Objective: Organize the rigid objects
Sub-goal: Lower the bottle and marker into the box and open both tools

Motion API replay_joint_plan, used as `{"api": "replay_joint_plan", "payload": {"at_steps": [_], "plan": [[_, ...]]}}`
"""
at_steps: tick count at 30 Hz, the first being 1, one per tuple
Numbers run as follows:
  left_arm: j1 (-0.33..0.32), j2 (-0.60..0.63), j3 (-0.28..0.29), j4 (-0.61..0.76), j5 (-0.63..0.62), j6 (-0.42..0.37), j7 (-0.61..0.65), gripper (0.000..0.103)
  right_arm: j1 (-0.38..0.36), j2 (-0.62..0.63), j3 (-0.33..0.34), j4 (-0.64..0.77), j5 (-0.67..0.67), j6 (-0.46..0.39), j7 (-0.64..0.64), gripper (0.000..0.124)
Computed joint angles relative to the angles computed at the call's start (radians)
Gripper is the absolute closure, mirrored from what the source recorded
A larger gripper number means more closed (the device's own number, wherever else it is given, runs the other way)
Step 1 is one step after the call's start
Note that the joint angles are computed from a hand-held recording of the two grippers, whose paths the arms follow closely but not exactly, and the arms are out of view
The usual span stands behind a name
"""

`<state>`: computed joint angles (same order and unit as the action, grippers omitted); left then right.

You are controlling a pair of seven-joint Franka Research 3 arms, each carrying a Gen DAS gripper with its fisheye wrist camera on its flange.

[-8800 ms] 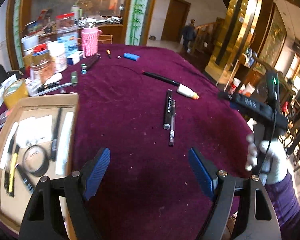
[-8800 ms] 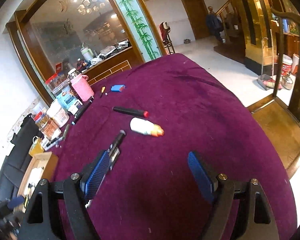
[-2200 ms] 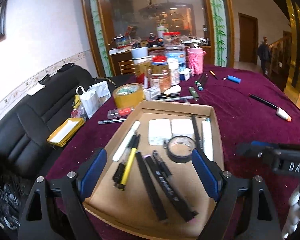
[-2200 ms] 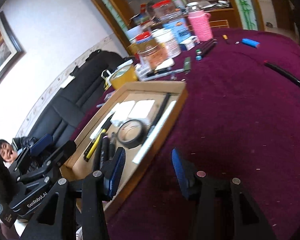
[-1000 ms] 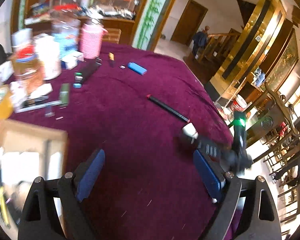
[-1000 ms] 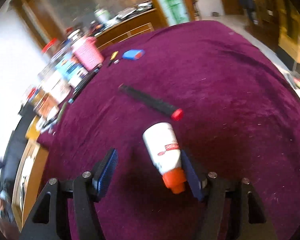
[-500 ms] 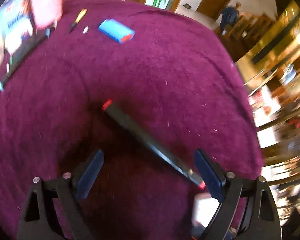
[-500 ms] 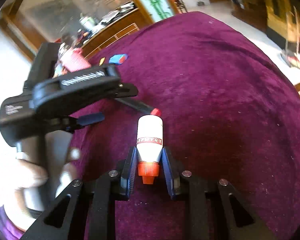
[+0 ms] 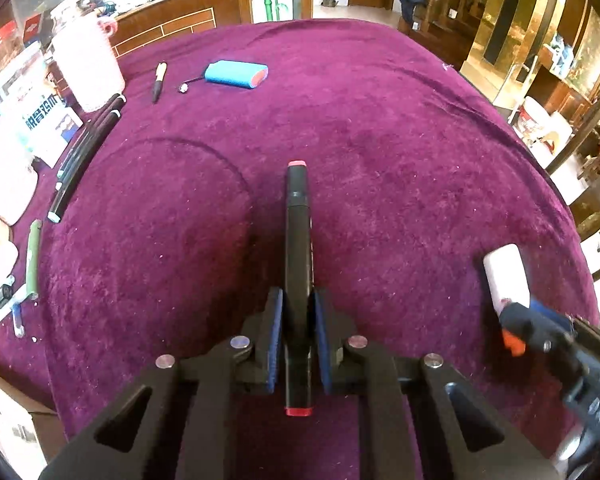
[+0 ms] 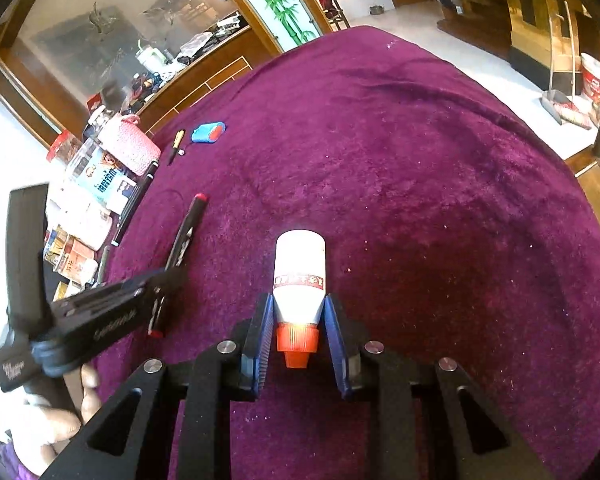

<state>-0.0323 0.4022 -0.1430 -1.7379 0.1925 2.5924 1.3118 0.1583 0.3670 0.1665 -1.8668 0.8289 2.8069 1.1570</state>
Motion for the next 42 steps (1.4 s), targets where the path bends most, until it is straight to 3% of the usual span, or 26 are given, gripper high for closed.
{"api": "replay_joint_plan", "payload": {"at_steps": [4,9,12,14,18,25,28,32,38,42], "plan": [[-0.021,0.000,0.017,-0.006,0.034,0.022,-0.043,0.084,0.000,0.018,0.006,0.016,0.007,0.026,-0.013,0.092],[-0.016,-0.006,0.015,-0.030,0.055,0.064,-0.063,0.089,0.026,0.050,0.004,0.045,-0.040,0.089,-0.010,0.072],[0.015,-0.035,-0.009,-0.077,0.005,0.098,-0.038,0.089,0.102,0.053,-0.060,0.030,-0.193,0.143,0.071,0.075],[0.030,-0.059,-0.019,-0.113,-0.025,0.123,-0.022,0.089,0.072,0.053,-0.033,0.030,-0.199,0.136,0.078,0.094],[0.082,-0.142,-0.068,-0.218,-0.160,0.187,0.069,0.089,-0.043,0.059,0.074,0.047,-0.057,0.094,-0.013,0.094],[0.132,-0.337,-0.118,-0.410,-0.548,0.264,0.369,0.089,-0.067,0.051,0.101,0.047,0.090,0.081,-0.128,0.094],[0.111,-0.438,-0.088,-0.497,-0.724,0.278,0.496,0.089,-0.081,0.044,0.118,0.048,0.183,0.080,-0.216,0.094],[0.061,-0.582,-0.006,-0.626,-0.845,0.289,0.568,0.089,-0.074,0.038,0.109,0.048,0.283,0.073,-0.300,0.094],[0.048,-0.823,0.108,-0.846,-0.812,0.339,0.530,0.089,-0.037,0.015,0.076,0.019,0.342,0.090,-0.342,0.094],[0.127,-0.983,0.132,-0.985,-0.718,0.375,0.470,0.089,-0.006,-0.034,0.075,-0.024,0.362,0.120,-0.362,0.094]]}}
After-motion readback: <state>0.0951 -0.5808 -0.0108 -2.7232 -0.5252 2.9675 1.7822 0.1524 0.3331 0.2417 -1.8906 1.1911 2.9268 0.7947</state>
